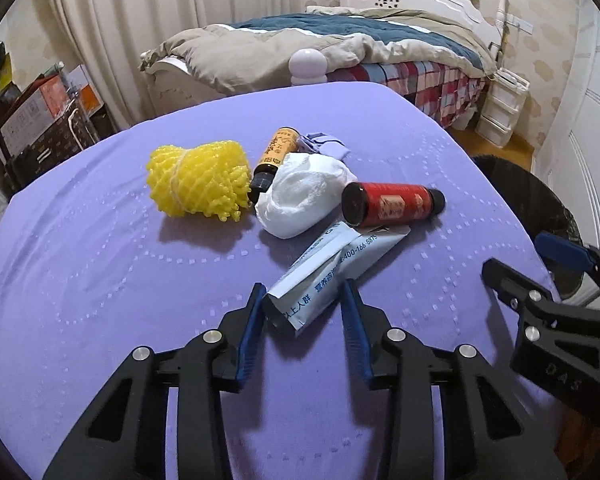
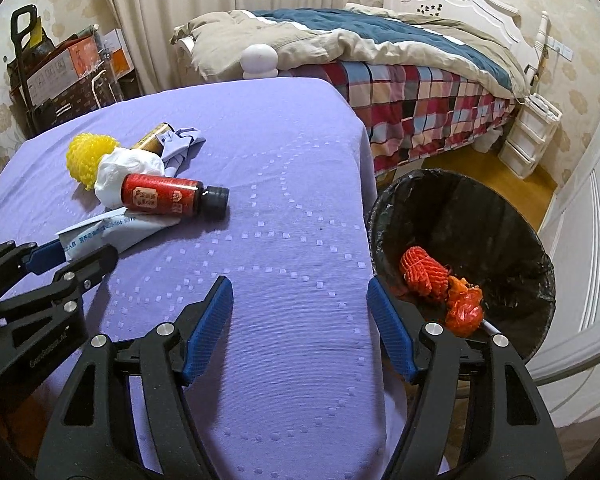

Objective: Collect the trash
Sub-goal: 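Close the left tool on the white flattened tube, then lift the white tube with the left tool while the right tool approaches the red bottle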

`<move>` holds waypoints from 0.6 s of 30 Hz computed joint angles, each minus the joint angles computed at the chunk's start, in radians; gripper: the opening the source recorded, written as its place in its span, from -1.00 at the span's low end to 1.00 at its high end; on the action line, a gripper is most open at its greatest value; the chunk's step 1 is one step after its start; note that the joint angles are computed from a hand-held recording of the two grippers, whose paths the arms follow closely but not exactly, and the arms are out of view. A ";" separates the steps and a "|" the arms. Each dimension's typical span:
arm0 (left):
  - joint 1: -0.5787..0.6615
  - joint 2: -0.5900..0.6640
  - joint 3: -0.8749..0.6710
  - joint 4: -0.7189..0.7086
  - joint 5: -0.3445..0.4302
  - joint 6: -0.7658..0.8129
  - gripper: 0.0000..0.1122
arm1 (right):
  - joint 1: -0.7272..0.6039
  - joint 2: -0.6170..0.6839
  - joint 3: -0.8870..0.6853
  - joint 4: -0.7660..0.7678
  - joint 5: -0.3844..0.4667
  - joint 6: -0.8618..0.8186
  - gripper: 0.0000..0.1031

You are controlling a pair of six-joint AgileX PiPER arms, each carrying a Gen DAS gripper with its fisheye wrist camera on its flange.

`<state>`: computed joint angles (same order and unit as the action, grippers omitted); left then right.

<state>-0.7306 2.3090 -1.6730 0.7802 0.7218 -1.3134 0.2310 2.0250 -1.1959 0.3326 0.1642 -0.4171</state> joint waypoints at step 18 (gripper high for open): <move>-0.022 -0.121 0.233 0.108 -0.039 -0.205 -0.41 | 0.028 0.016 -0.022 -0.055 0.009 0.052 0.33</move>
